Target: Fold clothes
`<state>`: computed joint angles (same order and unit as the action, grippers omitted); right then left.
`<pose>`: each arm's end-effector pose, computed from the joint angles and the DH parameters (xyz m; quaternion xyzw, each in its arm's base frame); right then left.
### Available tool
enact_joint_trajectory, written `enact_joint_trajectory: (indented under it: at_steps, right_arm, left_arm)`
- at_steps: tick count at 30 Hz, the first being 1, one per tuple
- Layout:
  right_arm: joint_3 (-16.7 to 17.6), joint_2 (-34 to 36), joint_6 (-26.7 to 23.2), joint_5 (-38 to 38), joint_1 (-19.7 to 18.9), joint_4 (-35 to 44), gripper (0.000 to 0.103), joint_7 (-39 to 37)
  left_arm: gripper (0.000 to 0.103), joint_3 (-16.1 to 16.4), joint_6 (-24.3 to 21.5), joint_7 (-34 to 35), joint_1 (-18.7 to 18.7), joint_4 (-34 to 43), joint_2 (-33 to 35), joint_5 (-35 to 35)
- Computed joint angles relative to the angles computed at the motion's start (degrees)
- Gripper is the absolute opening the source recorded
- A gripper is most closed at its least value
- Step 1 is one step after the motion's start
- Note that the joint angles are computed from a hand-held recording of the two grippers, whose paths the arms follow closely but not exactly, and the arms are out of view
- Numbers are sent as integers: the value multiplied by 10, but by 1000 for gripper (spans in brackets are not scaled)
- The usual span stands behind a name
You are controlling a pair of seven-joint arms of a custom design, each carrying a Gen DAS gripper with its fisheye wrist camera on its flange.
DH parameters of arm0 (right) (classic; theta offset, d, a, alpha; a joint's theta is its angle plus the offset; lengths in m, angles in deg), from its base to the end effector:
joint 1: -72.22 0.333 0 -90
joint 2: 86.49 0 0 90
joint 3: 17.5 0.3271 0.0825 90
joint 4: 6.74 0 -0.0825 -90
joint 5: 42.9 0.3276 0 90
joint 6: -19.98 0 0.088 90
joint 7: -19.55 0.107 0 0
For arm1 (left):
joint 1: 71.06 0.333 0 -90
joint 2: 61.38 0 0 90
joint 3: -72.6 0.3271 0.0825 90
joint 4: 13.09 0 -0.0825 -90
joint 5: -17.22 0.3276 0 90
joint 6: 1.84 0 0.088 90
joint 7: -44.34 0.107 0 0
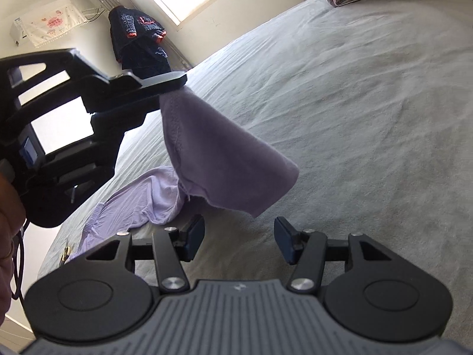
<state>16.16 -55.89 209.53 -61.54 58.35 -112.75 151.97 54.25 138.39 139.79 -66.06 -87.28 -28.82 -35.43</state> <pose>0.6251 0.1796 0.4482 -0.5266 0.6909 -0.0654 0.4911 0.7050 -0.0997 0.5225 0.7029 -0.4978 0.4817 0.1614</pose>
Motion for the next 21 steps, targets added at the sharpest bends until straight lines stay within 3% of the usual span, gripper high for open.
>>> enact_joint_trajectory:
  at_steps: [8, 13, 16, 19, 21]
  right_arm:
    - [-155, -50, 53, 68, 95, -45, 56, 123]
    - [-252, -79, 56, 66, 171, -64, 56, 140]
    - [-284, -84, 45, 62, 197, -64, 56, 133]
    - [-275, -84, 42, 53, 188, -67, 57, 130]
    - [-271, -80, 36, 49, 185, -61, 57, 127]
  left_arm:
    - [1, -11, -13, 12, 14, -54, -19, -55]
    - [1, -1, -8, 43, 12, -106, -44, -77]
    - [2, 20, 13, 77, -6, -121, -53, -31]
    - [5, 35, 36, 95, -21, -121, -50, 22]
    - [21, 39, 43, 105, -25, -114, -44, 50]
